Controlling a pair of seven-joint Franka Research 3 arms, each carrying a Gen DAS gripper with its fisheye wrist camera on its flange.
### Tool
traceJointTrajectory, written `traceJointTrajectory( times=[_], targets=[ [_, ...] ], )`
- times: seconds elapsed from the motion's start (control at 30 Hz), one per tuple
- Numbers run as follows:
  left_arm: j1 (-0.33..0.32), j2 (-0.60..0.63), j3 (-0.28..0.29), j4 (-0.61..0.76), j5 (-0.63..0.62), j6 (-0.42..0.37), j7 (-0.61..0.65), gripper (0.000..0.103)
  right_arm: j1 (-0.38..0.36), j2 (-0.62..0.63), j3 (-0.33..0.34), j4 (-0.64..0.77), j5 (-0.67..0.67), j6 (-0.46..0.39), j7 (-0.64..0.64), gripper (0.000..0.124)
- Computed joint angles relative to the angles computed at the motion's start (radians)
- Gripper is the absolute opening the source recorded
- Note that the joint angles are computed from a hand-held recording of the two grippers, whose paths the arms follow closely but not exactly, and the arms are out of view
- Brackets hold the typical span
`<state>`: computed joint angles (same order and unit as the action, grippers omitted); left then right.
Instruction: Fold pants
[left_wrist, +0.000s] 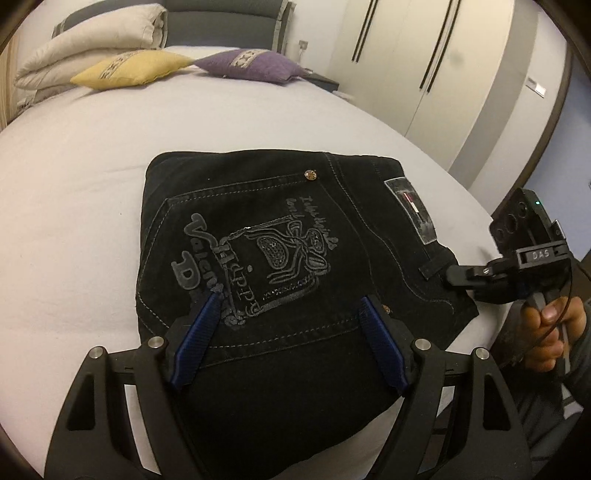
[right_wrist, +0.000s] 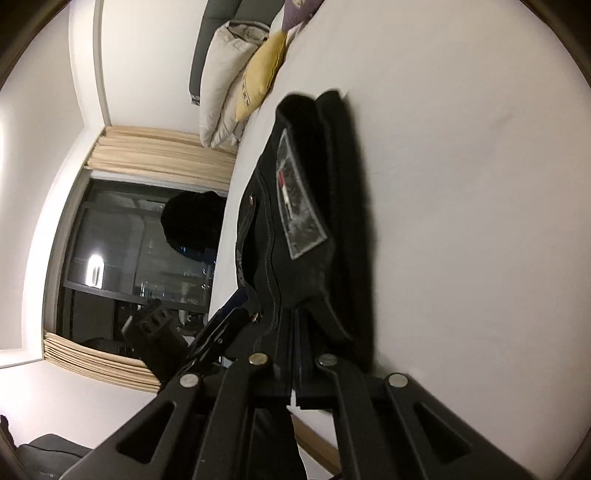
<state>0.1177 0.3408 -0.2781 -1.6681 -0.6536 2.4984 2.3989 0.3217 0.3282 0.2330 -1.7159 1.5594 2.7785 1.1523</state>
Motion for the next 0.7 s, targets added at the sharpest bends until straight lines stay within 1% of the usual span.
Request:
traceJointTrajectory(
  times=[0.03,0.07,0.1,0.13,0.17,0.2,0.27,0.3,0.33,0.37,0.4,0.43,0.47,0.5,0.53,0.57,0.6,0.63,0.67,0.7],
  targets=[
    [0.007,-0.022,-0.007,-0.029,-0.023,0.023,0.021,0.077,0.008,-0.020,-0.005,-0.024,-0.026,0.025,0.020,0.000],
    [0.021,-0.046,-0.010,-0.056,-0.053,0.028,0.048,0.077,0.013,-0.049,-0.011,-0.058,-0.050,0.048,0.043,0.000],
    [0.026,-0.045,-0.011,-0.057,-0.082,0.037,0.074,0.077,0.001,-0.070,-0.001,-0.085,-0.040,0.055,0.042,0.005],
    [0.036,-0.071,-0.014,-0.089,-0.124,0.051,0.108,0.077,0.024,-0.093,-0.023,-0.115,-0.101,0.081,0.109,0.011],
    [0.036,-0.095,-0.008,-0.113,-0.144,0.053,0.122,0.077,0.046,-0.117,-0.042,-0.140,-0.159,0.111,0.165,0.012],
    [0.040,-0.122,0.001,-0.137,-0.171,0.049,0.144,0.077,0.034,-0.129,-0.026,-0.136,-0.148,0.119,0.151,0.012],
    [0.035,-0.154,0.019,-0.154,-0.231,0.032,0.176,0.077,0.035,-0.131,-0.011,-0.087,-0.047,0.131,0.018,0.013],
    [0.034,-0.165,0.030,-0.156,-0.257,0.012,0.195,0.077,0.036,-0.116,-0.007,-0.047,-0.005,0.115,-0.040,0.014],
    [0.027,-0.165,0.038,-0.146,-0.277,-0.010,0.207,0.077,0.038,-0.096,-0.004,-0.005,0.040,0.092,-0.097,0.018],
    [0.016,-0.160,0.050,-0.133,-0.266,-0.024,0.199,0.077,0.028,-0.059,0.014,0.052,0.054,0.061,-0.124,0.026],
    [0.000,-0.149,0.059,-0.122,-0.239,-0.025,0.183,0.077,0.052,-0.010,-0.004,0.117,-0.001,0.027,-0.086,0.029],
    [-0.022,-0.132,0.070,-0.116,-0.181,-0.004,0.138,0.077,0.061,0.025,-0.006,0.156,-0.082,0.011,-0.029,0.029],
    [-0.031,-0.118,0.074,-0.106,-0.149,0.002,0.105,0.077,0.082,0.073,-0.019,0.204,-0.208,-0.011,0.068,0.029],
    [-0.030,-0.099,0.073,-0.097,-0.140,-0.007,0.083,0.077,0.083,0.100,-0.016,0.228,-0.264,-0.027,0.118,0.029],
    [-0.017,-0.083,0.068,-0.091,-0.161,-0.022,0.078,0.077,0.085,0.123,-0.018,0.244,-0.311,-0.041,0.168,0.029],
    [0.000,-0.077,0.058,-0.089,-0.199,-0.033,0.093,0.077,0.094,0.137,-0.033,0.231,-0.363,-0.047,0.247,0.021],
    [0.014,-0.075,0.053,-0.085,-0.227,-0.053,0.101,0.077,0.074,0.138,-0.013,0.215,-0.352,-0.044,0.256,0.000],
    [0.022,-0.073,0.053,-0.077,-0.232,-0.079,0.098,0.077,0.051,0.130,0.011,0.186,-0.314,-0.030,0.235,0.000],
    [0.027,-0.071,0.053,-0.070,-0.234,-0.096,0.101,0.077,0.013,0.113,0.051,0.148,-0.232,-0.011,0.167,0.000],
    [0.034,-0.071,0.055,-0.065,-0.238,-0.119,0.102,0.077,0.001,0.085,0.058,0.108,-0.209,0.008,0.142,0.000]
  ],
)
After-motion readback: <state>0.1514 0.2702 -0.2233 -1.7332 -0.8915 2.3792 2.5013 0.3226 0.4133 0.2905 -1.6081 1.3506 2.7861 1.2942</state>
